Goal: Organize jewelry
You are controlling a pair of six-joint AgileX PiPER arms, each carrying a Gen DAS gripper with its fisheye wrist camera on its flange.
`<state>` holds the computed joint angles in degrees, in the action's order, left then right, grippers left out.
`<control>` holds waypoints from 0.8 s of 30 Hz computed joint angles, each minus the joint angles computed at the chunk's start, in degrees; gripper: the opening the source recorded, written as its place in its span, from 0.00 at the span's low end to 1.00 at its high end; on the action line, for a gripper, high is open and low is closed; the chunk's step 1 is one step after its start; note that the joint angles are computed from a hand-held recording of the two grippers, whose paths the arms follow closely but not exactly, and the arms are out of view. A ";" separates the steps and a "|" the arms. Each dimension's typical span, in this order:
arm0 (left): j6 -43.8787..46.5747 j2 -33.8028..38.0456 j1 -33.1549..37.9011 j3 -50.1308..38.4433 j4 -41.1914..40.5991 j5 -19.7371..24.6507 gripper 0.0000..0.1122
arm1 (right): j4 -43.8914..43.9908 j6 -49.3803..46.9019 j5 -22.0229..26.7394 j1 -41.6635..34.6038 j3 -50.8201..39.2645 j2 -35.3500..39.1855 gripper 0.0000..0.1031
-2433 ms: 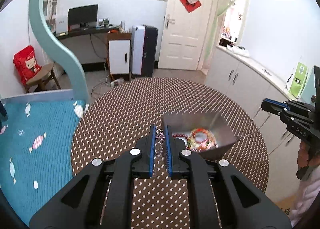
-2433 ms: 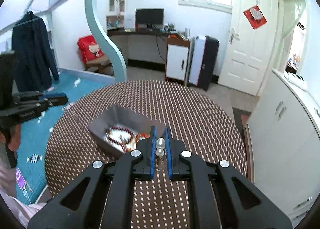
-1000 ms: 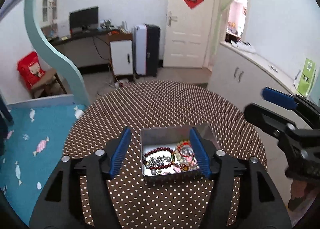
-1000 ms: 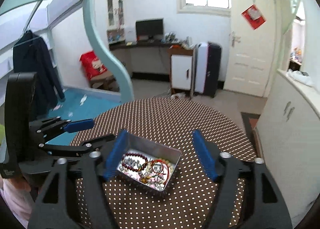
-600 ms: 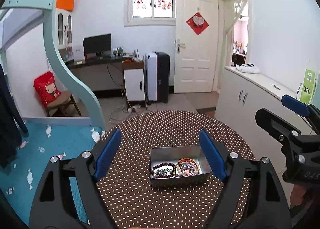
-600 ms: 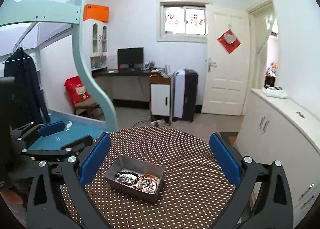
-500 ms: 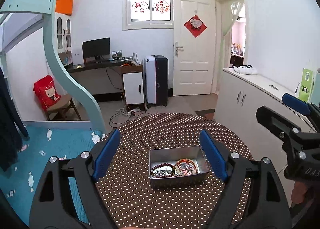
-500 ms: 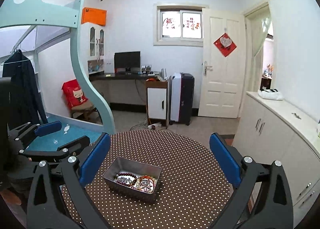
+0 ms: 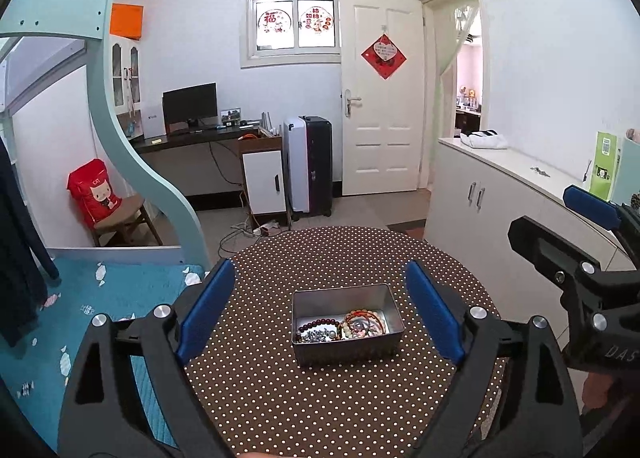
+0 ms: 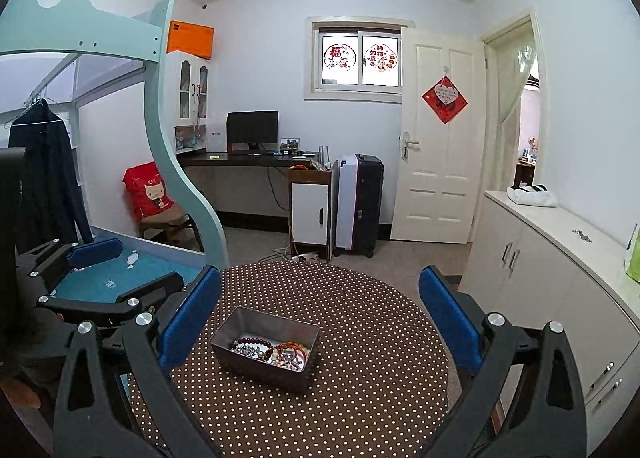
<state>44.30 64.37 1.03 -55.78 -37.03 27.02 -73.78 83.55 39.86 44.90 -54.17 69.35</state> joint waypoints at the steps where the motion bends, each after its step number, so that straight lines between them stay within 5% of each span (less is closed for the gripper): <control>1: -0.26 -0.23 0.01 0.18 0.35 -0.09 0.79 | -0.07 0.14 0.24 0.27 0.18 -0.17 0.93; 24: -6.53 2.34 -1.06 -2.47 7.71 -0.85 0.80 | 1.86 -4.40 -2.84 -1.63 -1.11 0.92 0.93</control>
